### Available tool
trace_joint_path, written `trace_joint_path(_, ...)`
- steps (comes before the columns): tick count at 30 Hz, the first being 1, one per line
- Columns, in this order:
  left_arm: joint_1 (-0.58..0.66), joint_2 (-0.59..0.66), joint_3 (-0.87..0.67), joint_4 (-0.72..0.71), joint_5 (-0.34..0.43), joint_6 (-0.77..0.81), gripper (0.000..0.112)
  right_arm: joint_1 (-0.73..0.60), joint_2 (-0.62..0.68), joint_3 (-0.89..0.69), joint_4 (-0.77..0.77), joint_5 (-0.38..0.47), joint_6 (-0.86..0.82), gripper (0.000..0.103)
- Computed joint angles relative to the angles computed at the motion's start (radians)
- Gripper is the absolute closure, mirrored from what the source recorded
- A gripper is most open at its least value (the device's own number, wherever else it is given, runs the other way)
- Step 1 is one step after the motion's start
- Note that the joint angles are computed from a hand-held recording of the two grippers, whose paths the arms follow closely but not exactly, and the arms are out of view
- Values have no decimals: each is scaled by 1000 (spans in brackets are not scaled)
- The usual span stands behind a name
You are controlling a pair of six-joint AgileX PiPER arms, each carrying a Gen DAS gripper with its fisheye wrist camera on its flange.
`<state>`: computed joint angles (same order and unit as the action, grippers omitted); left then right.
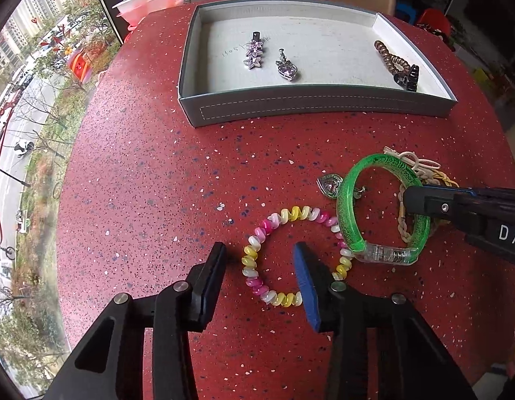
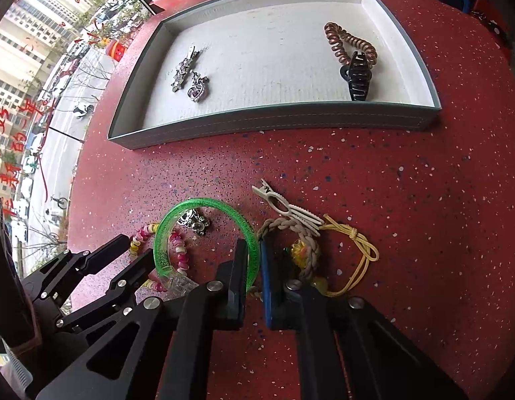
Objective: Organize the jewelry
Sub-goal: 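Grasp the green bangle with the right gripper while the left grasps the pink-yellow beaded bracelet, then carry the green bangle and beaded bracelet with both grippers into the gray tray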
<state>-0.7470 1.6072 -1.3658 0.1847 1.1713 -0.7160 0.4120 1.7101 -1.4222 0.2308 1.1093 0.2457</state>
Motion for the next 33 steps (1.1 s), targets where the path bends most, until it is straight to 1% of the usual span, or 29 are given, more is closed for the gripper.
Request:
trace_joint_path(1, -5, 1, -5, 1, 4, 5, 64, -5, -10, 9, 6, 0, 0, 95)
trace_joint_path(2, -10, 0, -7, 0, 5, 9, 72, -12, -19, 18, 14, -2, -3, 95)
trace_joint_path(3, -16, 1, -9, 4, 8, 10, 79, -40, -49, 49, 31, -3, -32, 95)
trace_joint_path(4, -19, 1, -11, 5, 10, 10, 84, -40, -57, 57, 36, -7, -30, 95)
trace_joint_path(6, -13, -4, -9, -6, 4, 11, 84, -51, -77, 72, 42, -5, -39, 95)
trace_joint_path(11, 41, -49, 46, -81, -51, 26, 84, -76, -119, 107, 68, -7, -46, 95)
trace_joint_path(16, 72, -87, 79, -120, -59, 45, 84, -94, -142, 128, 82, -2, -40, 95)
trace_joint_path(20, 114, -129, 99, -155, -61, 90, 84, -118, -162, 135, 89, 11, -45, 95)
trace_joint_path(26, 149, -154, 55, -162, -38, 130, 84, -154, -163, 108, 99, 33, -56, 95)
trace_joint_path(33, 192, -135, -42, -189, -18, 156, 85, -193, -136, 26, 113, 64, -81, 95)
